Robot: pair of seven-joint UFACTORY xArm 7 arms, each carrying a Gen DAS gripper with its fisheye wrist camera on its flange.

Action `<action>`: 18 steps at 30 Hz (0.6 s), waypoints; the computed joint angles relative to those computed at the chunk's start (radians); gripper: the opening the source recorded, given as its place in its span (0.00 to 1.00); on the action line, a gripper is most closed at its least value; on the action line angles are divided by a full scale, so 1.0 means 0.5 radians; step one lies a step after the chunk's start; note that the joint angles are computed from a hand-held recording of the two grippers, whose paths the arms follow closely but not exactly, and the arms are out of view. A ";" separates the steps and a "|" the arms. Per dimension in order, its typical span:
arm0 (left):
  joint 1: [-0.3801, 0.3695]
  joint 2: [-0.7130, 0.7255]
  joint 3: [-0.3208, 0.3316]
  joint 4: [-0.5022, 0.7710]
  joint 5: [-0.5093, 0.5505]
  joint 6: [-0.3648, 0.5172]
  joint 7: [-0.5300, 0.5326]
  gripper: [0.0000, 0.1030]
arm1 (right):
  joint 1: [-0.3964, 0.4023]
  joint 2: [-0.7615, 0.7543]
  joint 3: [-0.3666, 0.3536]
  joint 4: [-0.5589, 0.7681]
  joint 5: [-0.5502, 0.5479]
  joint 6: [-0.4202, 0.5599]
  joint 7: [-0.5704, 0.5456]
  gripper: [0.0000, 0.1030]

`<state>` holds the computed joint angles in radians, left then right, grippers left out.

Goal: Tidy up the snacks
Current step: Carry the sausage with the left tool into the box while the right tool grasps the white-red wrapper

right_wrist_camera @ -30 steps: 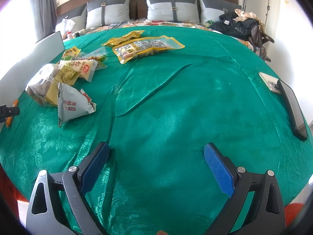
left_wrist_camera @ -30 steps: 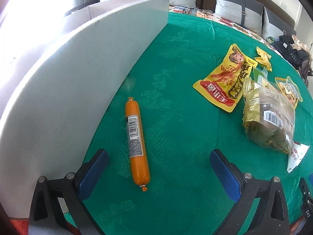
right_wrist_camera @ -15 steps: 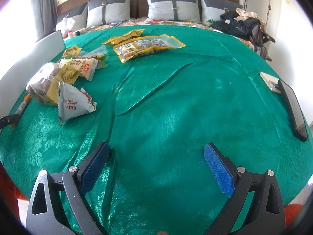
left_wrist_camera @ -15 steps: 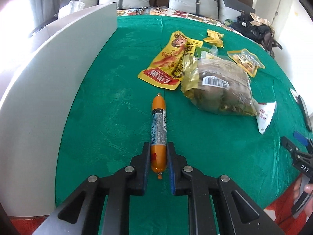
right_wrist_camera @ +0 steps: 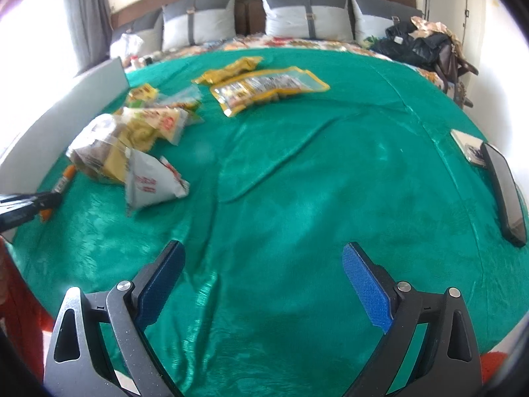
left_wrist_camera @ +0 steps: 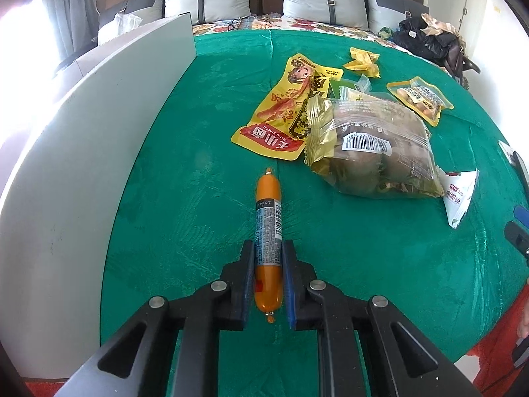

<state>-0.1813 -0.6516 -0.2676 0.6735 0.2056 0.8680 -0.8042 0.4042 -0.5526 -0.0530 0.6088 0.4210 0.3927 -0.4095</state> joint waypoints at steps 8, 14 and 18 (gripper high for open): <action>-0.042 -0.135 0.057 -0.087 -0.116 -0.060 0.014 0.15 | 0.426 0.489 -0.185 0.490 0.444 0.274 -0.608 0.92; -0.083 -0.264 0.078 -0.120 -0.210 -0.091 0.072 0.14 | 0.192 0.526 -0.020 0.562 0.305 0.463 -0.368 0.42; -0.114 -0.299 0.101 -0.086 -0.291 -0.160 0.123 0.14 | 0.050 0.295 0.050 0.445 0.385 0.487 -0.276 0.42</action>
<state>-0.2382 -0.8013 -0.2170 0.6304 0.0599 0.7878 -0.7428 0.4294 -0.4050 -0.0278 0.8312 0.6136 0.6362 -0.5477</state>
